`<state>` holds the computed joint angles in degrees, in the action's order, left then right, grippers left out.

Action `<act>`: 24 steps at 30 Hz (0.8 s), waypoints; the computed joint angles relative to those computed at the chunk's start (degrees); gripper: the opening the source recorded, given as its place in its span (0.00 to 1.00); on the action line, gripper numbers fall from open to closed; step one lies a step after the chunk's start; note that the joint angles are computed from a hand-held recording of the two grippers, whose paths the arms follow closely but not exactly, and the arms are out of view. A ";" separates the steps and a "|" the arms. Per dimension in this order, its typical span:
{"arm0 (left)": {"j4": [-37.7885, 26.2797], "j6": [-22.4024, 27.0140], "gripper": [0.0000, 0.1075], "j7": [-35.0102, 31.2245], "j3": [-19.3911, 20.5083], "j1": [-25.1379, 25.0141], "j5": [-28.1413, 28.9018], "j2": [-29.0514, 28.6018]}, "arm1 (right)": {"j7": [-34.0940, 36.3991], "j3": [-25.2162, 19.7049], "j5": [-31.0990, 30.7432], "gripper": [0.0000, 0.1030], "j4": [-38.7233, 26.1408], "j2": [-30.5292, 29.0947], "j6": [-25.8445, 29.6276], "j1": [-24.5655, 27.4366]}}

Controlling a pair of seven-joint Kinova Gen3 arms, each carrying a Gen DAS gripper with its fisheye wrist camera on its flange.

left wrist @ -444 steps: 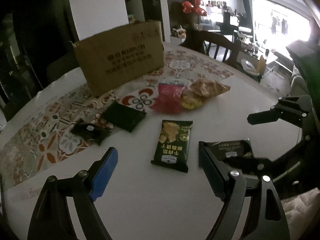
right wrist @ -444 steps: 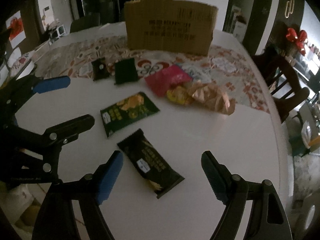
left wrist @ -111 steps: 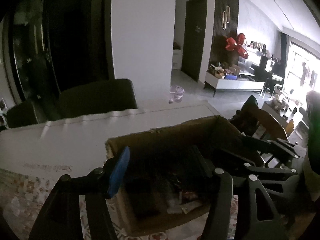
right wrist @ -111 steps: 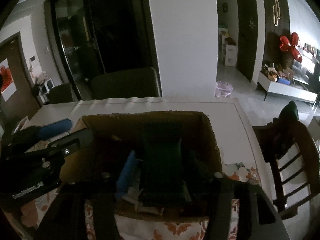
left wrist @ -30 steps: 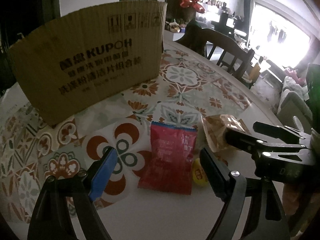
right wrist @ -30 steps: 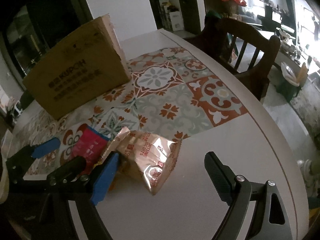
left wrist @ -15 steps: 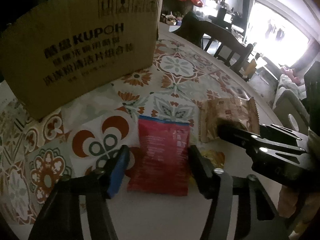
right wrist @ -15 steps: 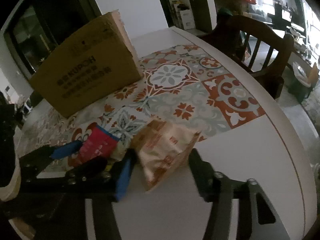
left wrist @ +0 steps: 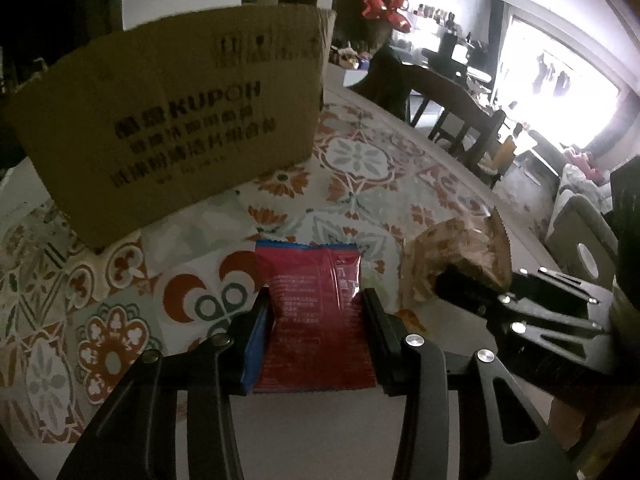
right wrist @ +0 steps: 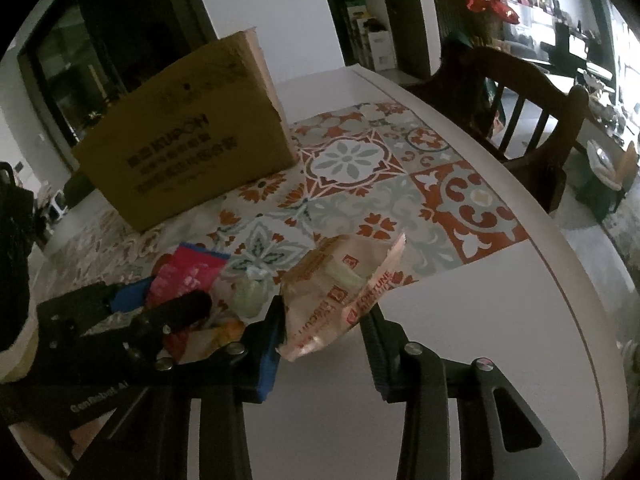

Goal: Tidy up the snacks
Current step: 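Grasp the red packet with the left tool while the right tool grasps the clear crinkly bag, then carry both snacks into the cardboard box and open both tools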

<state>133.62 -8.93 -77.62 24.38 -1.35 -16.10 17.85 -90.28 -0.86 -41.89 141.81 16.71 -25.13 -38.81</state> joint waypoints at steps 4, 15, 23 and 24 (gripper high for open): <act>0.44 -0.39 0.40 0.84 0.58 -0.55 -0.29 -1.05 | -0.50 -0.80 0.39 0.33 0.74 -0.42 -1.62 -0.42; 3.48 -2.27 0.40 8.60 0.44 -1.27 -5.33 -8.37 | 4.85 -3.04 -6.23 0.33 2.47 -4.29 -5.65 -3.20; 4.67 -3.13 0.40 17.82 -2.82 -0.65 -13.39 -15.08 | 11.15 -6.67 -11.55 0.33 1.72 -8.52 -7.46 -2.47; 4.72 -3.29 0.40 18.34 -3.63 -0.27 -13.78 -15.69 | 12.00 -7.14 -12.26 0.33 1.52 -8.84 -7.59 -2.31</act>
<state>138.34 -12.22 -59.28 20.75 -1.62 -29.88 2.16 -78.28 -8.00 -54.15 143.33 7.87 -32.72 -41.13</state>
